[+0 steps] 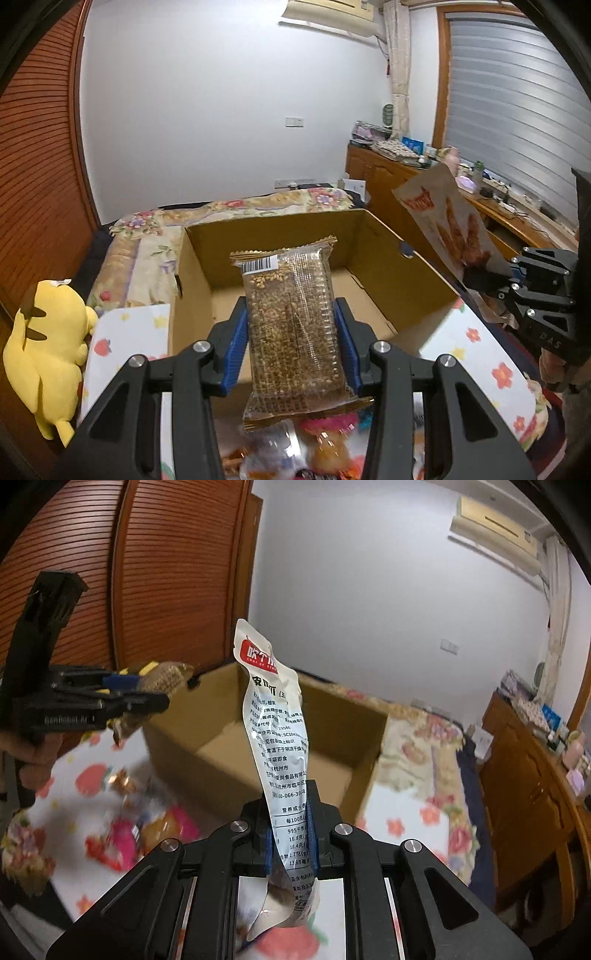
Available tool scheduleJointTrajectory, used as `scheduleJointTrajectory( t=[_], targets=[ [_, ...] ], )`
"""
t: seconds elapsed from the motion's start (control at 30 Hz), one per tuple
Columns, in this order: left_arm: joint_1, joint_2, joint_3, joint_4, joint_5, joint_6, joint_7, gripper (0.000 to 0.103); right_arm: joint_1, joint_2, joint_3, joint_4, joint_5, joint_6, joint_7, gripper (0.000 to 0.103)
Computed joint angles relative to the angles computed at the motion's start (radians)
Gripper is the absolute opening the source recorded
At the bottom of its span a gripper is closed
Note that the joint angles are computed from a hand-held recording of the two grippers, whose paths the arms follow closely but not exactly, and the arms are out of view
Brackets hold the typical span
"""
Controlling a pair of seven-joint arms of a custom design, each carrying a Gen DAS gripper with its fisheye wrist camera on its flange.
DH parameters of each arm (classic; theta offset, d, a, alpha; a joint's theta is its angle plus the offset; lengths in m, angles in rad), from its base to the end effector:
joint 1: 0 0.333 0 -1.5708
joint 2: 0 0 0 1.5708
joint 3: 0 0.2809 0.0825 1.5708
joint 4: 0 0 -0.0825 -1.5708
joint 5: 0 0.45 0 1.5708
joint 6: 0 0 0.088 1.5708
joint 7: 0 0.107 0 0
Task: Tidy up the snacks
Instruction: 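Release the grain-bar bag into the box with the left gripper while the right drops the white bag in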
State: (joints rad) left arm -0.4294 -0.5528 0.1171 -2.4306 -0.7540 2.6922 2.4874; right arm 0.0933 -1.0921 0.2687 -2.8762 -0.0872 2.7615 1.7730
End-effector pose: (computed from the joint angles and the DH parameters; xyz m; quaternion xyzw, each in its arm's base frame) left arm 0.4965 -0.1328 0.5368 -0.3860 0.7934 -0.4376 0.1732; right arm 0.3667 0.1326 0.5218 -0.6826 0.5544 -0.3634 0.3076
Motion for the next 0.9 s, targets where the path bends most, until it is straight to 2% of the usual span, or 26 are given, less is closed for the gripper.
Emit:
scheduleJointTrajectory(
  t=[0.17, 0.27, 0.4, 0.7, 0.77, 0.8, 0.9],
  targets=[
    [0.019, 0.100, -0.025, 0.072, 0.022, 0.034, -0.020, 0.043, -0.099, 0.190, 0.048, 0.120, -0.027, 0.091, 0.040, 0.012],
    [0.032, 0.147, -0.038, 0.109, 0.022, 0.030, -0.026, 0.043, -0.155, 0.284, 0.084, 0.182, -0.057, 0.115, 0.073, 0.012],
    [0.054, 0.186, -0.062, 0.142, 0.009, 0.013, -0.024, 0.043, -0.194, 0.371, 0.106, 0.234, -0.097, 0.125, 0.120, 0.012],
    [0.098, 0.243, -0.111, 0.171, -0.010, -0.005, -0.011, 0.049, -0.138, 0.467, 0.026, 0.256, -0.103, 0.117, 0.134, 0.013],
    [0.097, 0.242, -0.111, 0.168, -0.033, -0.006, 0.017, 0.055, -0.124, 0.479, 0.013, 0.258, -0.097, 0.111, 0.134, 0.014],
    [0.098, 0.243, -0.111, 0.169, -0.043, -0.002, 0.027, 0.062, -0.118, 0.482, 0.008, 0.258, -0.095, 0.112, 0.134, 0.014],
    [0.098, 0.232, -0.109, 0.163, -0.076, -0.004, 0.055, 0.063, -0.110, 0.487, 0.004, 0.256, -0.090, 0.117, 0.144, 0.022]
  ],
)
